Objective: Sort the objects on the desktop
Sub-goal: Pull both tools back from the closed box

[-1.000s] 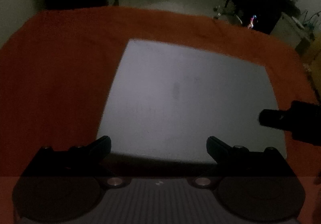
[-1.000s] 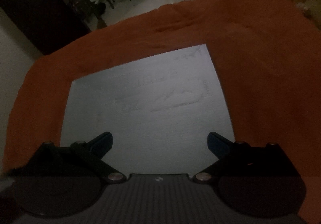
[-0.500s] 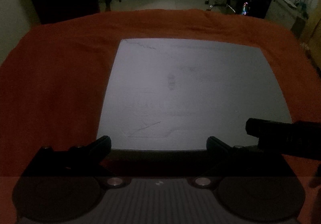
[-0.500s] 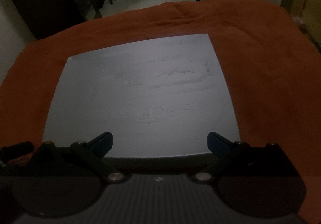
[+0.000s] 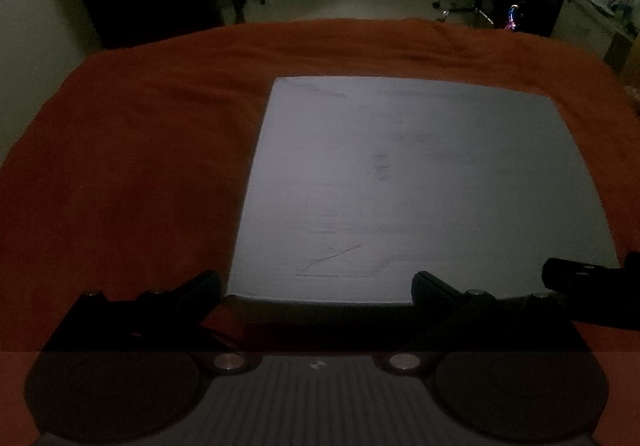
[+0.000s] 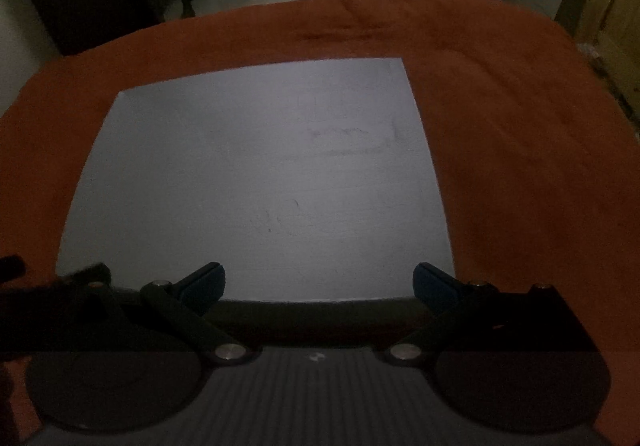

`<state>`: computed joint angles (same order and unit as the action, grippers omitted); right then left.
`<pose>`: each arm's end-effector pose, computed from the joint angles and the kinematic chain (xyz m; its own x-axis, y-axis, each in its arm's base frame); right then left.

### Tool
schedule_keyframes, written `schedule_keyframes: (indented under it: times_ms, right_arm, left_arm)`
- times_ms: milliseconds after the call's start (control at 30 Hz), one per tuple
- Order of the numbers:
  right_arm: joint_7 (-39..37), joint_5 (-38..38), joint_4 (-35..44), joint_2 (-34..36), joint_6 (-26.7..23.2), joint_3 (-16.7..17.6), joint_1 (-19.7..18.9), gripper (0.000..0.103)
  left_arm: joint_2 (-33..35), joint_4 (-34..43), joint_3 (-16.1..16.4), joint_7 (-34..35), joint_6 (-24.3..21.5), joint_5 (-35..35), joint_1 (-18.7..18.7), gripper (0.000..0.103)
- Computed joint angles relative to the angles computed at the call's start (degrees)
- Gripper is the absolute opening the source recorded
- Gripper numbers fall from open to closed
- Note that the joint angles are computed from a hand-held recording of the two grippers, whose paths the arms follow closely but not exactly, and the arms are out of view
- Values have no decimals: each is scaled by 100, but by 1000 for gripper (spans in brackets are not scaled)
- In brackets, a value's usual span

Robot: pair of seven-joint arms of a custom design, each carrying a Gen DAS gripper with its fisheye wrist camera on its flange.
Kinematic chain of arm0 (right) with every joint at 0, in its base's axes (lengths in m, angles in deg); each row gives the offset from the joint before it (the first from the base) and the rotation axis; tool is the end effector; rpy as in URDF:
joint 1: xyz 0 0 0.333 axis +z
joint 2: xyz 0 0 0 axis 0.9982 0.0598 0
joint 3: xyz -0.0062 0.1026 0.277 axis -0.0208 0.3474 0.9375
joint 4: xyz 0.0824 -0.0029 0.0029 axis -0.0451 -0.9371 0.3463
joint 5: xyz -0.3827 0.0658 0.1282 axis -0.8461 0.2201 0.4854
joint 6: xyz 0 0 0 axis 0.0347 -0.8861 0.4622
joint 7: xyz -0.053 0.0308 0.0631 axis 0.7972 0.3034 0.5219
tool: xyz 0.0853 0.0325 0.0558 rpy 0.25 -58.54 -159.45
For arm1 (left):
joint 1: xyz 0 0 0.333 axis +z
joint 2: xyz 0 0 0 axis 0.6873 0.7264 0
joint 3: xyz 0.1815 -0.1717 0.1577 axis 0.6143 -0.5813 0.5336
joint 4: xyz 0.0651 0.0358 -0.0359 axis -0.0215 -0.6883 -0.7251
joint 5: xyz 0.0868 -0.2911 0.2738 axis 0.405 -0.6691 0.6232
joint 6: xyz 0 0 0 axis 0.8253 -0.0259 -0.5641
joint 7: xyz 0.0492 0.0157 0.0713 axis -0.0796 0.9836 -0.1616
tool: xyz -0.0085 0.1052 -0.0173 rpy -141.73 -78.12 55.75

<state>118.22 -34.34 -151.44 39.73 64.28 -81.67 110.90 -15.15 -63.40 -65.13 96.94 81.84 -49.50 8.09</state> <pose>0.6242 0.3043 0.4260 -0.3227 -0.9450 -0.0532 -0.8275 0.3090 -0.4688 0.6247 -0.4859 0.5120 -0.3788 -0.9247 -0.0391 -0.7940 0.3464 -0.4995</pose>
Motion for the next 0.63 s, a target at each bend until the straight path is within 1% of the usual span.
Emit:
schedule_keyframes:
  times_ms: [167, 333, 467, 633]
  right_arm:
    - [-63, 124, 79, 67, -59, 25, -15, 103]
    - [-221, 249, 206, 161, -164, 56, -2, 103]
    - [-315, 371, 278, 216, -223, 69, 1, 103]
    - [-396, 451, 314, 238, -229, 64, 4, 103]
  left_arm:
    - [165, 268, -11, 131, -142, -42, -25, 102]
    - [224, 354, -9, 211, -152, -124, 19, 102]
    - [401, 638, -12, 316, -353, -215, 40, 102]
    - [347, 522, 3, 351, -232, -240, 45, 102]
